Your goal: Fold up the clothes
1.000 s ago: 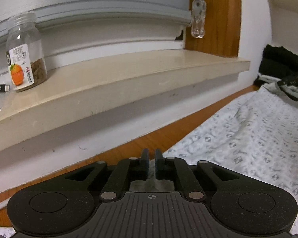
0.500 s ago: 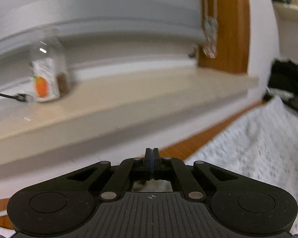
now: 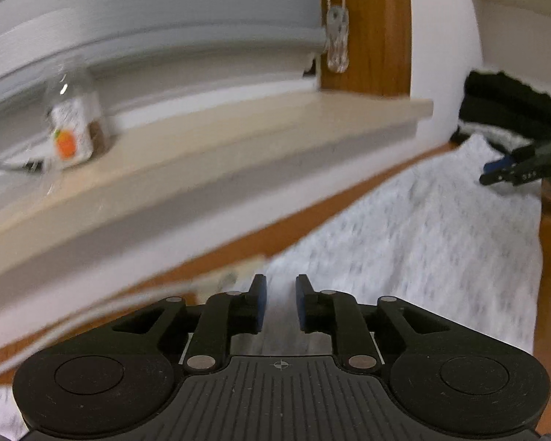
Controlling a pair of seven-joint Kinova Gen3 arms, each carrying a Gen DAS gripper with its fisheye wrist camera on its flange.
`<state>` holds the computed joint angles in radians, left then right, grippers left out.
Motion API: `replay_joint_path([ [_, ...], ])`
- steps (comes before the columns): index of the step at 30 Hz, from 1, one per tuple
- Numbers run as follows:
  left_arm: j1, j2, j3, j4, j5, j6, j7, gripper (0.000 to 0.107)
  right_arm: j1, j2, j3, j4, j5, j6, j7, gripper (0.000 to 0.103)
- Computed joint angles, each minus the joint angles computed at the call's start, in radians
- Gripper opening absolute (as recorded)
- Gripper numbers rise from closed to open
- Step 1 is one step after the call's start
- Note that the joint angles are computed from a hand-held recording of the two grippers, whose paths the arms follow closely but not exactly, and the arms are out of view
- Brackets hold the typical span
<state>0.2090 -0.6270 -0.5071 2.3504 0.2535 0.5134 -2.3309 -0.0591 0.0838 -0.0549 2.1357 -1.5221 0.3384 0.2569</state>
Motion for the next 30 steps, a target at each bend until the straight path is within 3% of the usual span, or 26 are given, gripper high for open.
replay_joint_path([
  [6, -0.001, -0.038, -0.079, 0.031, -0.005, 0.023, -0.009, 0.025, 0.044, 0.008, 0.020, 0.003, 0.026, 0.073, -0.039, 0.058],
  [13, -0.047, -0.121, -0.041, 0.048, -0.036, 0.099, 0.028, 0.025, 0.064, -0.070, 0.046, 0.034, 0.222, 0.151, -0.169, 0.058],
  [17, -0.096, -0.215, -0.020, 0.053, -0.079, 0.187, 0.064, 0.028, 0.096, -0.115, 0.101, 0.103, 0.181, 0.230, -0.059, 0.058],
  [21, -0.161, -0.284, -0.019, 0.019, -0.149, 0.234, 0.108, 0.037, 0.092, -0.131, 0.114, 0.139, 0.117, 0.231, 0.008, 0.058],
  [25, -0.240, -0.303, -0.126, -0.073, -0.283, 0.260, 0.137, 0.051, 0.095, -0.121, 0.119, 0.137, 0.105, 0.244, 0.015, 0.059],
  [28, -0.284, -0.232, -0.210, -0.118, -0.380, 0.215, 0.150, 0.061, 0.090, -0.130, 0.113, 0.145, 0.096, 0.224, 0.019, 0.061],
  [30, -0.289, -0.159, -0.276, -0.142, -0.416, 0.183, 0.156, 0.061, 0.088, -0.130, 0.113, 0.146, 0.091, 0.217, 0.018, 0.063],
])
